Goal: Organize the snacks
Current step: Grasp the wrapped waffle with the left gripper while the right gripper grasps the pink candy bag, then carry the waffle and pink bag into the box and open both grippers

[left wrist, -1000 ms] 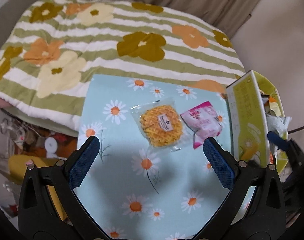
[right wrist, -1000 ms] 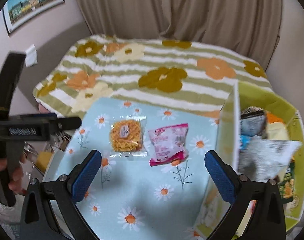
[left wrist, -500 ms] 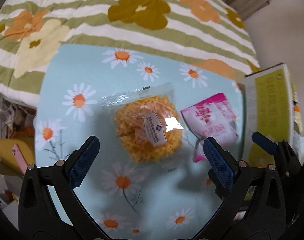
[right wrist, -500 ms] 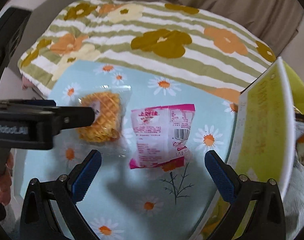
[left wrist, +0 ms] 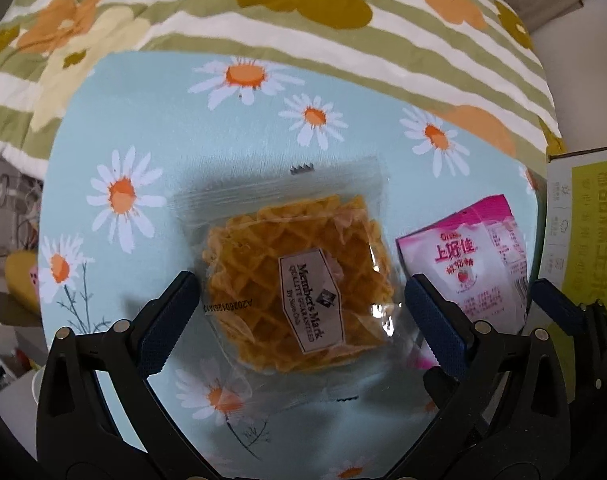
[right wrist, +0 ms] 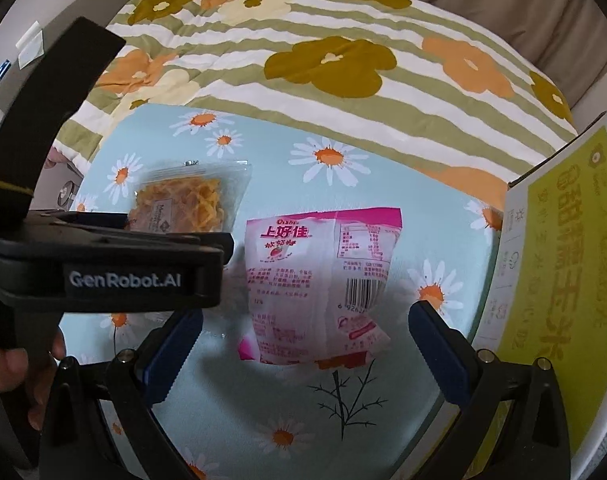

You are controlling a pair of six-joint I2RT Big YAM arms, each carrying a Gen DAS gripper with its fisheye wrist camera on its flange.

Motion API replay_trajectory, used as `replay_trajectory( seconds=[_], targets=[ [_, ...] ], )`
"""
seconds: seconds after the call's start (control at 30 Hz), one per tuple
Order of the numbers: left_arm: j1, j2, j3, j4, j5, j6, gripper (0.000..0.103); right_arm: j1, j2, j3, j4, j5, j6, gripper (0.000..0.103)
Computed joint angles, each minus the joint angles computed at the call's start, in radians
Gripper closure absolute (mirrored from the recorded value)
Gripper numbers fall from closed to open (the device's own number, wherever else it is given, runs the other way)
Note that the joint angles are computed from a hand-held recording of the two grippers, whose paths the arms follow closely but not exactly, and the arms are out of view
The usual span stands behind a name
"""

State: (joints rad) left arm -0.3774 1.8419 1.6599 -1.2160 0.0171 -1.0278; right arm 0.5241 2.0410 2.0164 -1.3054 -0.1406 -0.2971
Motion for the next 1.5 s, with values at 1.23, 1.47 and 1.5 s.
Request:
replay_trajectory(
  seconds=[1.23, 1.47, 1.5],
  targets=[
    [-0.035, -0.303, -0.142, 0.050, -0.161, 0.130, 0.028, 0.001, -0.157, -0.142, 0.154, -0.033, 0.138, 0.049],
    [-0.050, -0.336, -0.037, 0.050, -0.189, 0.229, 0.028, -0.028, -0.307, -0.160, 0.179, -0.105, 0.225, 0.048],
    [-0.058, -0.328, -0.006, 0.048, -0.186, 0.246, 0.028, -0.035, -0.325, -0.167, 0.188, -0.110, 0.239, 0.048]
  ],
)
